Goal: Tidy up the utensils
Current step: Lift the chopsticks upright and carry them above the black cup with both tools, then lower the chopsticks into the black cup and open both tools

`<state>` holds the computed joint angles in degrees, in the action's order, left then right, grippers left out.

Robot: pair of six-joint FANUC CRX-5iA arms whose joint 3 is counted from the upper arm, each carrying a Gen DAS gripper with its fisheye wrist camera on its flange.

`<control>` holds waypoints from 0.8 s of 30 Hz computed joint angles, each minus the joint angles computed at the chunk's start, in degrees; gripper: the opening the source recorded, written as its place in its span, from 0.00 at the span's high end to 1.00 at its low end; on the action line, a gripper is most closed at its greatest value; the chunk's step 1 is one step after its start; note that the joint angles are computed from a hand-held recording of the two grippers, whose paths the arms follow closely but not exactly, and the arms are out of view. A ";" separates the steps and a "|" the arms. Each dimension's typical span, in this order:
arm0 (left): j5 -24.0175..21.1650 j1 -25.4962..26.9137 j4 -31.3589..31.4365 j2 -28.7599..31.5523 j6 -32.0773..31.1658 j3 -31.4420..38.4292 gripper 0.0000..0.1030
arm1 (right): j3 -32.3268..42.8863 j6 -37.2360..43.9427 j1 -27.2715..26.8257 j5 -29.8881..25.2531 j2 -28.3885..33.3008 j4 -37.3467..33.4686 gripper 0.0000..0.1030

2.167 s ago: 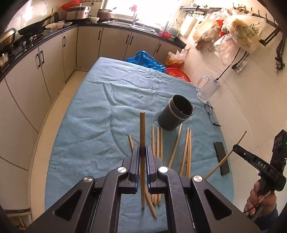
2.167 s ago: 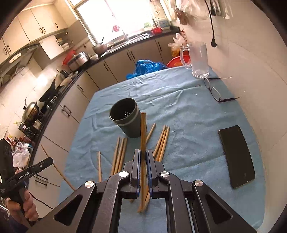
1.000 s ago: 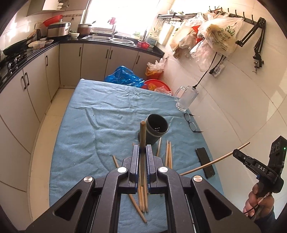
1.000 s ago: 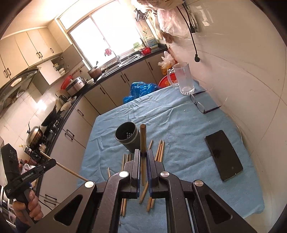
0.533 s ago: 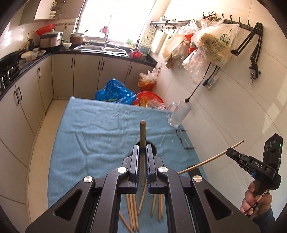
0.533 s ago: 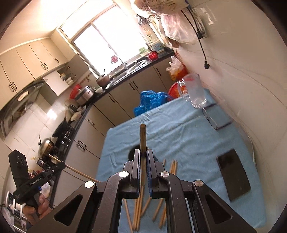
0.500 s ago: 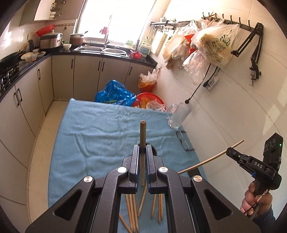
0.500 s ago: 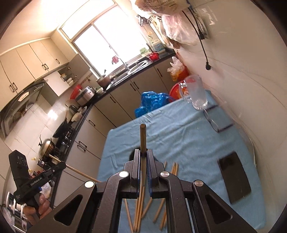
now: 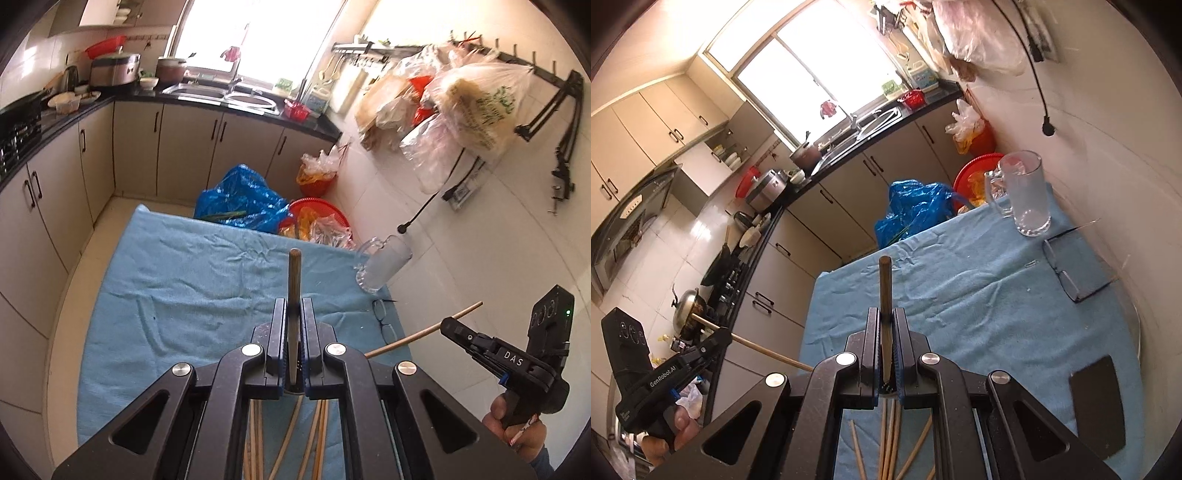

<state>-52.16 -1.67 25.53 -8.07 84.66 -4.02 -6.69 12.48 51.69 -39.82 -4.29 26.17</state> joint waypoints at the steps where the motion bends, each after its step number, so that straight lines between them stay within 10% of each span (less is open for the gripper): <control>1: -0.02 -0.38 -0.48 0.92 0.46 0.39 0.94 | 0.71 1.16 -0.43 -0.10 0.81 -0.90 0.93; 19: -0.03 -1.83 -2.18 9.24 2.35 1.49 0.94 | 15.53 21.86 -6.60 -6.50 15.03 -23.59 0.92; 24: 0.53 -1.43 -0.87 8.75 1.59 0.95 0.75 | 15.89 21.99 -6.36 -6.89 15.07 -22.84 0.84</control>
<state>-51.64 -3.10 24.66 0.68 86.25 -3.07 9.20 34.47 45.33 -46.71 10.78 3.33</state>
